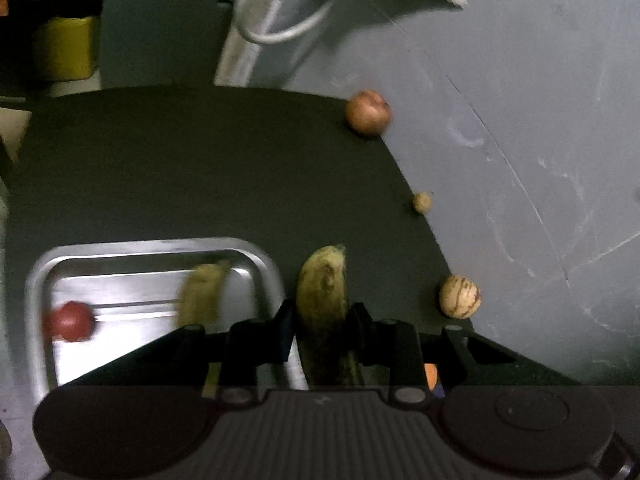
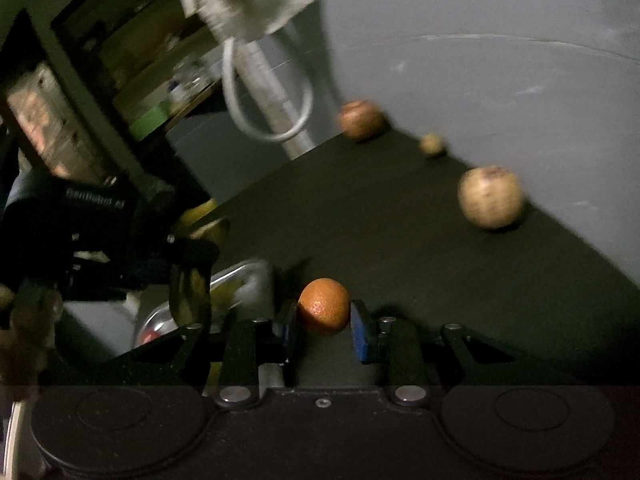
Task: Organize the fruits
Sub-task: 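Grasp the banana with the left tool while the right tool grasps the orange, then lower the banana into the tray with the left tool while the right tool releases the orange there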
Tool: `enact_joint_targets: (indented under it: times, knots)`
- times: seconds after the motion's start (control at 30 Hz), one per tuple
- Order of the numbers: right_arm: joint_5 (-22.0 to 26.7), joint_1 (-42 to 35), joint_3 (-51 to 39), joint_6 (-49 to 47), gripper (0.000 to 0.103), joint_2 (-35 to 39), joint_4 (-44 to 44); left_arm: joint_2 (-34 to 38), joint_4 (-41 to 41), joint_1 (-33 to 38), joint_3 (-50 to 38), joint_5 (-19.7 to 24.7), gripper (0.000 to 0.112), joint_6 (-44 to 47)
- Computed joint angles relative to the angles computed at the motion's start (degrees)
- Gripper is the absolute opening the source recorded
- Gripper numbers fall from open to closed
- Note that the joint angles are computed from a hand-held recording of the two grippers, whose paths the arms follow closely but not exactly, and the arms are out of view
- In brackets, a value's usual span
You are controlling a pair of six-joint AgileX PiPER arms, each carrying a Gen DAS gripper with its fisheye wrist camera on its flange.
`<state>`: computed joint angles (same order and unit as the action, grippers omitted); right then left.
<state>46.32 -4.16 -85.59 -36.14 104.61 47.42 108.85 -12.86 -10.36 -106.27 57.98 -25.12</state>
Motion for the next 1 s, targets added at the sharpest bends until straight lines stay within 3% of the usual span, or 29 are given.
enact_joint_targets:
  times: [0.43, 0.73, 1.0]
  knots:
    - [-0.64, 8.95, 5.95, 1.40, 0.030, -5.05, -7.19, -15.65, -2.09, 10.60, 18.85, -1.05, 0.032, 5.72]
    - [6.35, 8.03, 1.58, 3.48, 0.030, -1.74, -11.70, -26.78, -8.18, 14.38, 33.00, -0.36, 0.032, 10.92]
    - [7.33, 10.17, -1.50, 6.97, 0.030, -0.22, -15.97, -29.27, -10.93, 14.44, 39.48, 1.03, 0.032, 13.87]
